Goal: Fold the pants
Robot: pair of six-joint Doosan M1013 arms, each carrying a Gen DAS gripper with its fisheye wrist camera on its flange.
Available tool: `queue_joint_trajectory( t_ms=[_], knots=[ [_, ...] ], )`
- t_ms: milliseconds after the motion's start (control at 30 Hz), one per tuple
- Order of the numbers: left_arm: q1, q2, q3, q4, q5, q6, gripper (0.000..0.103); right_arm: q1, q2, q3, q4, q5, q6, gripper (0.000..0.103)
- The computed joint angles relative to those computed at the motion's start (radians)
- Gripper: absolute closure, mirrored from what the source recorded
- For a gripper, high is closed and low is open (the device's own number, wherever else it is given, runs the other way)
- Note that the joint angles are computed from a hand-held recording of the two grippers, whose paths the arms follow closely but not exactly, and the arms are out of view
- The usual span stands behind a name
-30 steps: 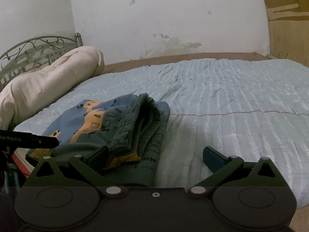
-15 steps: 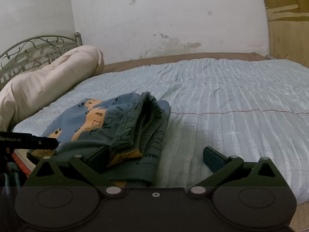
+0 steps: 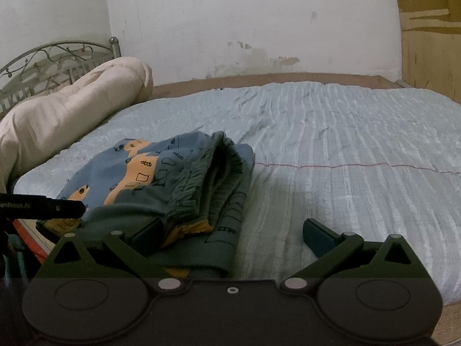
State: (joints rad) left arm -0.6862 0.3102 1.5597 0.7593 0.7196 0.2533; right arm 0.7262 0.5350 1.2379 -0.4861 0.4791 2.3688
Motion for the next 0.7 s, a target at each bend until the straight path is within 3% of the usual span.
queue_joint_trajectory(
  t_ms=[200, 467, 600, 700],
  knots=[
    [0.006, 0.002, -0.021, -0.051, 0.019, 0.071, 0.001, -0.013, -0.008, -0.012, 0.11, 0.006, -0.053, 0.001],
    [0.015, 0.007, -0.043, -0.028, 0.018, 0.081, 0.001, -0.029, -0.025, -0.001, 0.21, -0.059, -0.072, 0.001],
    [0.031, 0.015, -0.056, -0.046, 0.011, 0.088, 0.001, -0.04, -0.011, -0.036, 0.29, -0.058, -0.148, 0.001],
    [0.039, 0.02, -0.06, -0.053, 0.006, 0.093, 0.001, -0.059, 0.01, -0.073, 0.47, -0.071, -0.3, 0.001]
  ],
)
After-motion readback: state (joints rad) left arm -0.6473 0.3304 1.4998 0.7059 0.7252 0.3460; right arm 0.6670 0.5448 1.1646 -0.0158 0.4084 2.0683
